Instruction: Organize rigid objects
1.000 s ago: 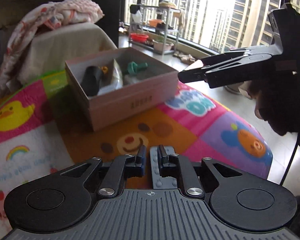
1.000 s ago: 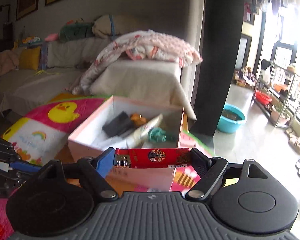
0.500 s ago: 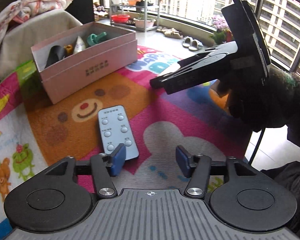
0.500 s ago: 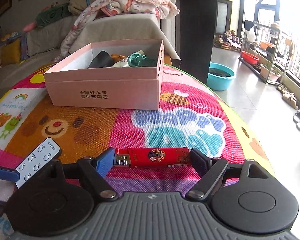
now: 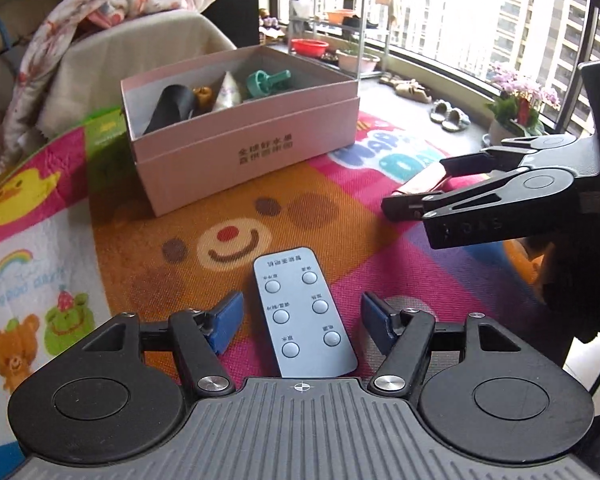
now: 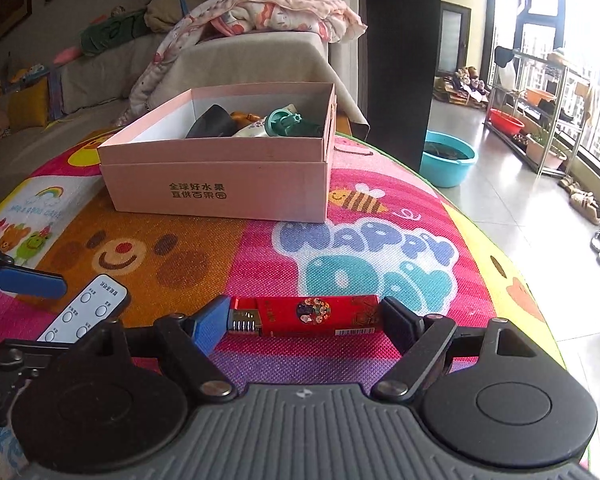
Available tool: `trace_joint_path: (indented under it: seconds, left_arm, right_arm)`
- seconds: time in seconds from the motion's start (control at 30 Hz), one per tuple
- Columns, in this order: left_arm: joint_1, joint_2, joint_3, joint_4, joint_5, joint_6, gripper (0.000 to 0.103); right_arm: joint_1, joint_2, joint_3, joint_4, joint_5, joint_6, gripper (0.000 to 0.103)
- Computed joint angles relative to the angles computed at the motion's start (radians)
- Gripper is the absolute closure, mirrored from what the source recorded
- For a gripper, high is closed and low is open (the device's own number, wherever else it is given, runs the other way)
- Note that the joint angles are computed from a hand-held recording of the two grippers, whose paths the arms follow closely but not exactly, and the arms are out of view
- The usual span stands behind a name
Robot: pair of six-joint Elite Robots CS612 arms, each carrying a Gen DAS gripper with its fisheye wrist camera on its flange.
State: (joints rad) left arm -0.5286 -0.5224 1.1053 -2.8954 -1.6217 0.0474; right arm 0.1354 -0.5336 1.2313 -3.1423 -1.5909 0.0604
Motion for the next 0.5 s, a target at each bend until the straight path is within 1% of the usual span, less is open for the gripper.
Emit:
trace_joint_path:
  seconds: [0.07,0.1,0.13,0.2,0.27,0.33,0.5]
  left_arm:
    - [0.0,0.002,0.006,-0.027,-0.002,-0.001,0.032]
    - [0.001,0.005,0.01,-0.049,-0.008,0.009,0.037]
    - [0.002,0.006,0.017,-0.075,-0.016,0.021,0.047]
    - [0.003,0.006,0.033,-0.116,-0.037,0.029,0.059]
    - [0.001,-0.002,0.051,-0.129,-0.039,0.057,0.06]
    - [0.003,-0.01,0.065,-0.133,-0.058,0.074,0.06]
    - [0.017,-0.023,0.087,-0.158,-0.103,0.075,0.06]
  right_arm:
    - [0.005,-0.001,0.003,-0.005,-0.012,-0.021,0.021]
    - [0.007,-0.002,0.004,-0.007,-0.014,-0.034,0.021]
    - [0.008,-0.004,0.007,-0.007,-0.011,-0.046,0.021]
    - [0.011,-0.009,0.011,0.001,-0.001,-0.067,0.021]
    - [0.013,-0.014,0.016,0.011,0.005,-0.085,0.021]
    - [0.014,-0.02,0.02,0.022,0.013,-0.103,0.021]
    - [0.016,-0.035,0.033,0.041,0.02,-0.143,0.021]
